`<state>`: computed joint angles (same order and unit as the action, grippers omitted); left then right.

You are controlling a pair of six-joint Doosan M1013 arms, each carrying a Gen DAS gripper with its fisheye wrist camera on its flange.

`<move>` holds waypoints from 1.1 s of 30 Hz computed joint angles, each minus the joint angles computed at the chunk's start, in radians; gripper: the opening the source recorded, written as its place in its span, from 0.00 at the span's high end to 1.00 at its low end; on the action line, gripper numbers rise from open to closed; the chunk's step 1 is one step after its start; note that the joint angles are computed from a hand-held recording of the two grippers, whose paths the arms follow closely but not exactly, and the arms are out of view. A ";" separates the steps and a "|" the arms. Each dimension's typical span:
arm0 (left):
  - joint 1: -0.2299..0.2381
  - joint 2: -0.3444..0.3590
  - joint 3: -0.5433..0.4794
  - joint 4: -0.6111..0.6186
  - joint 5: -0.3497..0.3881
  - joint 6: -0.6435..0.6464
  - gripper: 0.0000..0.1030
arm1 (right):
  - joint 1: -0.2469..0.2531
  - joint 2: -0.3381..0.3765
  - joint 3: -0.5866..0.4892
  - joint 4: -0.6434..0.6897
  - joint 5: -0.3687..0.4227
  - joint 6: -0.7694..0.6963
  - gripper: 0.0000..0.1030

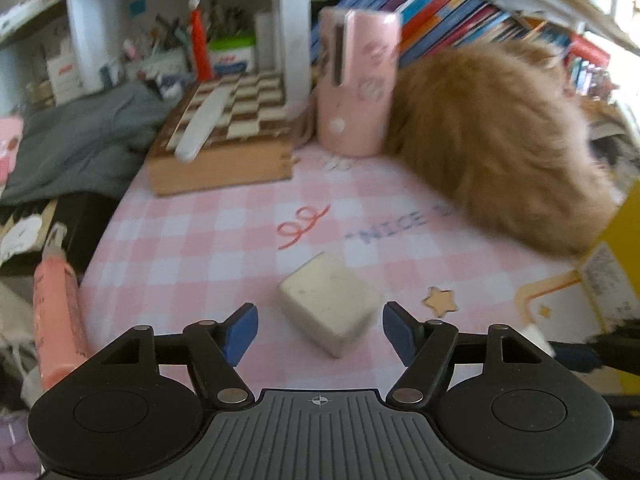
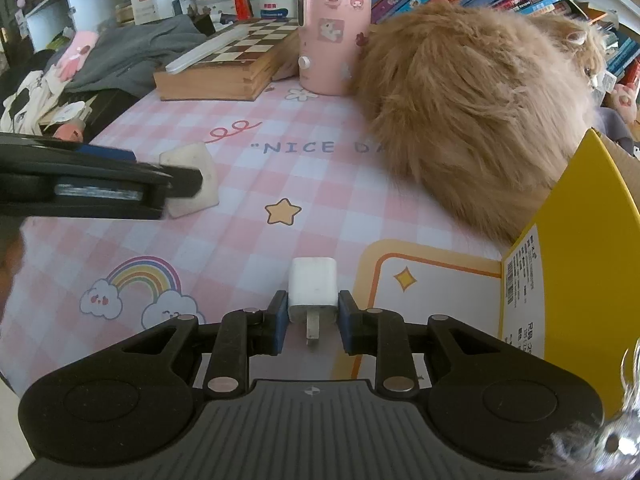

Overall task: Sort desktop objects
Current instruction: 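Close the left tool on the cream cube and lift it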

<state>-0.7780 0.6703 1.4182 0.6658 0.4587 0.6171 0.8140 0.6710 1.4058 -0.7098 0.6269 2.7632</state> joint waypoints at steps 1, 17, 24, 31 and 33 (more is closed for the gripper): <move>0.004 0.003 -0.003 -0.023 0.000 0.008 0.32 | 0.000 0.000 0.000 -0.001 0.000 -0.003 0.76; 0.019 -0.064 0.078 -0.180 -0.142 0.055 0.75 | -0.007 0.006 -0.008 0.005 0.009 -0.010 0.60; 0.021 -0.103 0.130 -0.212 -0.181 0.014 0.76 | -0.005 0.009 -0.006 -0.044 -0.003 0.032 0.78; 0.020 -0.128 0.162 -0.160 -0.217 -0.052 0.77 | 0.002 0.007 -0.010 -0.059 -0.005 0.050 0.78; 0.021 -0.135 0.171 -0.132 -0.231 -0.082 0.77 | 0.006 0.002 -0.005 -0.086 -0.009 0.076 0.78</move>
